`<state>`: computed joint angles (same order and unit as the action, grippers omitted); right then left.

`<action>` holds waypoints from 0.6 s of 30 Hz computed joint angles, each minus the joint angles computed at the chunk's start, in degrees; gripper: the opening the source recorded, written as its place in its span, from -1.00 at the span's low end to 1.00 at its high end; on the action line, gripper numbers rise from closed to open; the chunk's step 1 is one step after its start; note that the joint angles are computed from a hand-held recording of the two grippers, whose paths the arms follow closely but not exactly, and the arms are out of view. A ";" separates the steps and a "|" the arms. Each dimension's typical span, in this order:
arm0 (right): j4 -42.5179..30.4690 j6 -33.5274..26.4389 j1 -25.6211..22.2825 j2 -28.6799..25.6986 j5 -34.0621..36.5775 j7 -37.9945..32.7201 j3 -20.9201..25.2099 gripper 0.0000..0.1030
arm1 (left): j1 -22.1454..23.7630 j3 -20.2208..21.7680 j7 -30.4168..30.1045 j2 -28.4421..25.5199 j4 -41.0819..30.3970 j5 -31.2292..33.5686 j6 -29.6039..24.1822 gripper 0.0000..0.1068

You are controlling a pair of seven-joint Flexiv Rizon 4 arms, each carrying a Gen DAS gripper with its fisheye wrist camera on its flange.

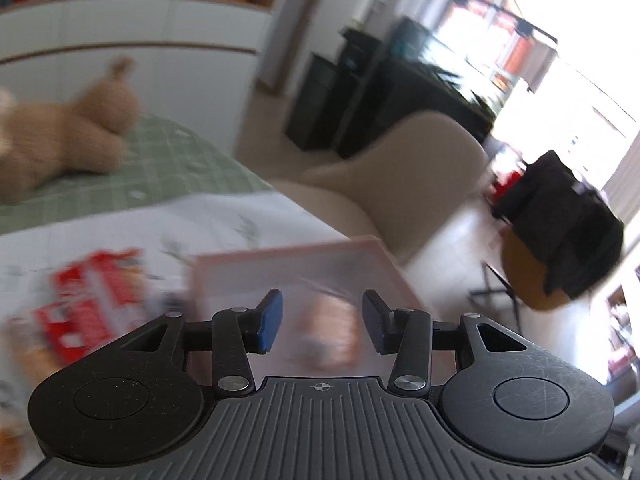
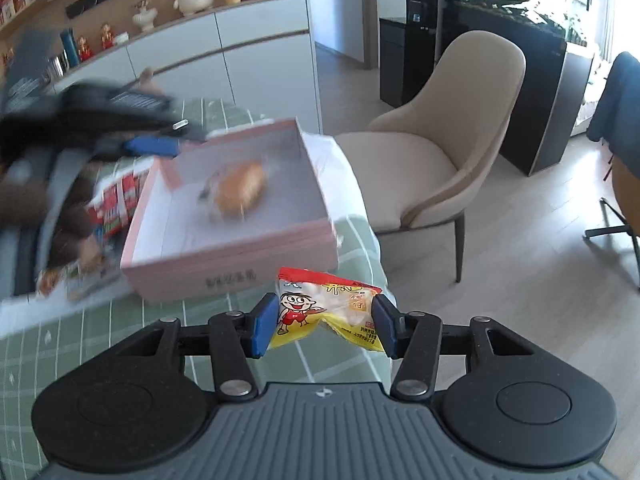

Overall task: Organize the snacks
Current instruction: 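Drop the bread roll and candy bag into the pink box with both tools, then grasp the small orange-filled packet with the left tool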

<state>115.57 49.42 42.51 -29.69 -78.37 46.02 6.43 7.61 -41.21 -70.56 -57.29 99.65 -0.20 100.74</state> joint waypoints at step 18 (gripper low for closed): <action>-13.65 8.50 -0.16 -10.00 -2.13 -5.52 -3.89 0.53 | -2.44 25.39 -4.57 9.46 9.66 -2.35 -2.95 -0.09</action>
<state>101.92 57.91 42.35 -39.69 -80.50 40.50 2.54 5.17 -15.82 -75.13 -47.83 109.31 -2.55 97.78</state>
